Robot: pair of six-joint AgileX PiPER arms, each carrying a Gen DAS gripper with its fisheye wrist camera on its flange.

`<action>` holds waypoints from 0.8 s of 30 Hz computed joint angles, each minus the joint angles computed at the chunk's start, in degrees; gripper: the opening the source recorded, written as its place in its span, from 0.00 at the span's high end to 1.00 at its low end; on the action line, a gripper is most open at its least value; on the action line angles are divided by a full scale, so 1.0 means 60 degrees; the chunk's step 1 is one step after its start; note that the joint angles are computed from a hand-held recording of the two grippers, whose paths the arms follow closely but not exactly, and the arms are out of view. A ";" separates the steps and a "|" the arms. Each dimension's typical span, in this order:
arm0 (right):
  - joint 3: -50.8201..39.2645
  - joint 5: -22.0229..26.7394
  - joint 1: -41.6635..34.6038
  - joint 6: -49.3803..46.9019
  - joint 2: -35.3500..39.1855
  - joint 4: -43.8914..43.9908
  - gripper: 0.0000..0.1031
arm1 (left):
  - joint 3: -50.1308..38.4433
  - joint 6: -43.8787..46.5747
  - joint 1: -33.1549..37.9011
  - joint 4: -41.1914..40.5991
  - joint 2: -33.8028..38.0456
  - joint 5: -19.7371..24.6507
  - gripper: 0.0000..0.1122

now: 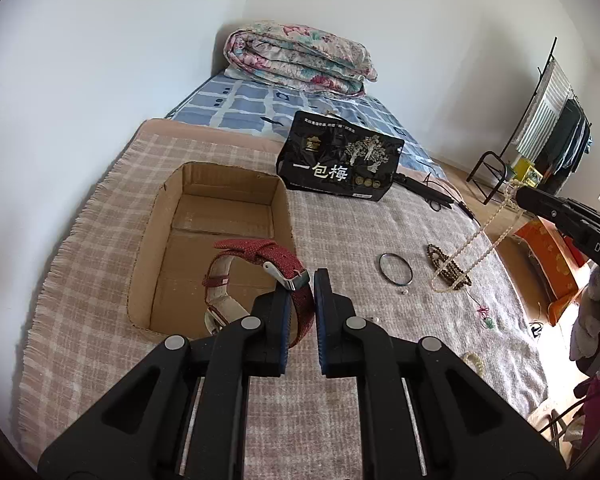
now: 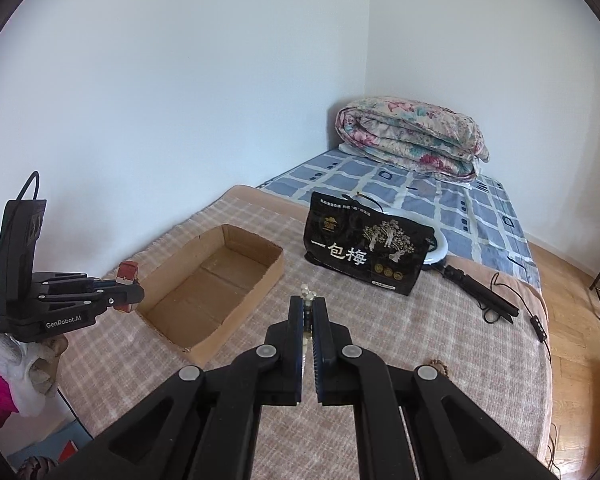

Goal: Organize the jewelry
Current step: 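Carry the watch into the cardboard box with the left tool while the right tool carries the pearl necklace there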

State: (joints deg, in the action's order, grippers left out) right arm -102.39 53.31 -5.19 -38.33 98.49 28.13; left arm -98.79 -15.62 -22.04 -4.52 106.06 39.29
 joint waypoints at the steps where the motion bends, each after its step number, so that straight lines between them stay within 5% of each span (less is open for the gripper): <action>1: -0.0149 0.0021 0.0123 0.0089 0.0082 -0.0048 0.99 | 0.0052 0.0104 0.0119 -0.0091 -0.0018 -0.0021 0.92; 24: -0.3853 0.0788 0.2452 0.1868 0.2661 -0.0843 0.99 | 0.0285 0.2006 0.1815 -0.2059 0.0570 -0.0177 0.92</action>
